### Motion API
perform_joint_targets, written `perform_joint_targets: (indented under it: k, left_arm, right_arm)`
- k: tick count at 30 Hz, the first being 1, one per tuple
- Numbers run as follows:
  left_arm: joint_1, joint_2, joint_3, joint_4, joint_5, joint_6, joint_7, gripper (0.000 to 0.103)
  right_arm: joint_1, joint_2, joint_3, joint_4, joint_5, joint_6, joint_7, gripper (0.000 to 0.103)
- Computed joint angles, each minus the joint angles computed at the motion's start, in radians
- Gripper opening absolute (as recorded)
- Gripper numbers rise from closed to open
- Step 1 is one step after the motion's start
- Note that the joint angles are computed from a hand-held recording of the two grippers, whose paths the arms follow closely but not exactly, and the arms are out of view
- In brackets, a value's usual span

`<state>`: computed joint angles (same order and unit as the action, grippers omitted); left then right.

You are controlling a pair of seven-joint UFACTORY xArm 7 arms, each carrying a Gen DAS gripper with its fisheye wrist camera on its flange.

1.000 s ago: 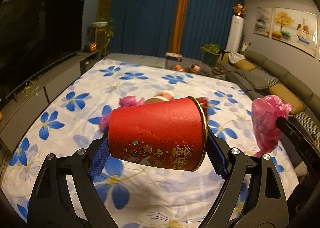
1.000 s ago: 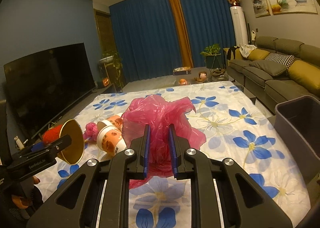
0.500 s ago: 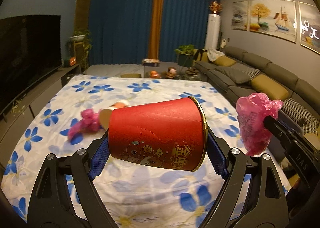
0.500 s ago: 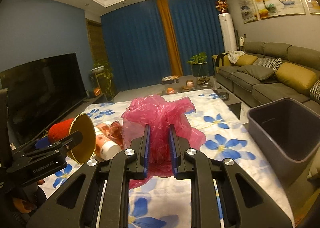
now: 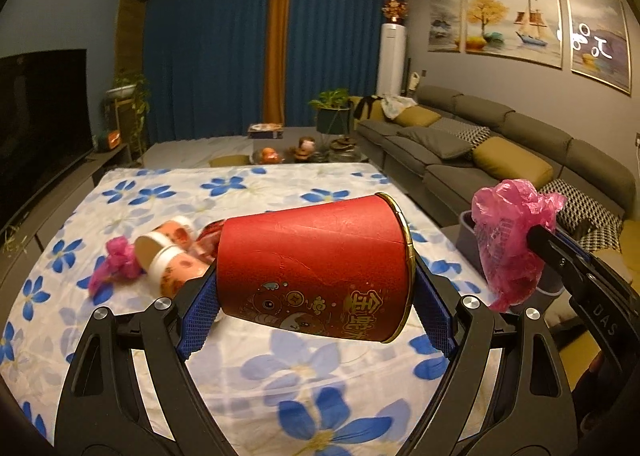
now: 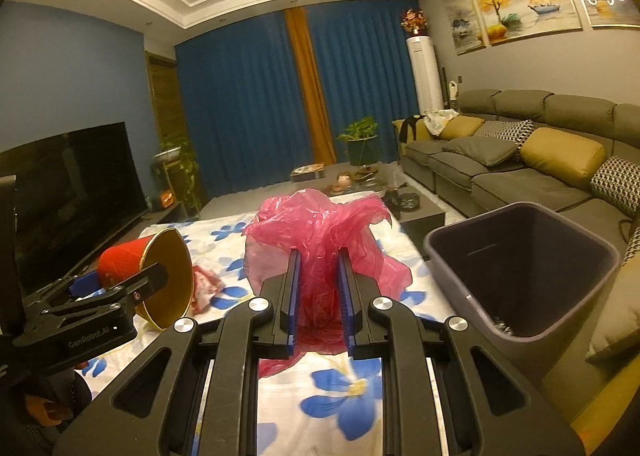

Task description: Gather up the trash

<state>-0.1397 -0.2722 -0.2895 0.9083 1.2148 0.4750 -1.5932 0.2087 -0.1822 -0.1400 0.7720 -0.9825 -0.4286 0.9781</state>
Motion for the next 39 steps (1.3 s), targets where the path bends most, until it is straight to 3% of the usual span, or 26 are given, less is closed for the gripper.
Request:
perform_joint_targets:
  k: [10,24,31,39]
  left_arm:
    - [-0.08,0.153,0.013,0.149,0.068,0.016,-0.012,0.084]
    - [-0.26,0.412,0.129,0.447,0.169,-0.031,-0.012,0.084]
    - [-0.347,0.576,0.196,0.64,0.157,-0.101,0.029,0.084]
    - [-0.406,0.713,0.253,0.781,0.039,-0.176,0.149,0.084]
  right_arm:
    - [-0.054,0.004,-0.011,-0.011,0.061,-0.012,-0.085,0.019]
    - [-0.187,0.078,-0.01,0.032,0.231,-0.019,-0.201,0.019]
    - [-0.239,0.111,0.023,0.058,0.334,-0.005,-0.28,0.019]
    - [-0.271,0.152,0.045,0.098,0.351,0.019,-0.285,0.019]
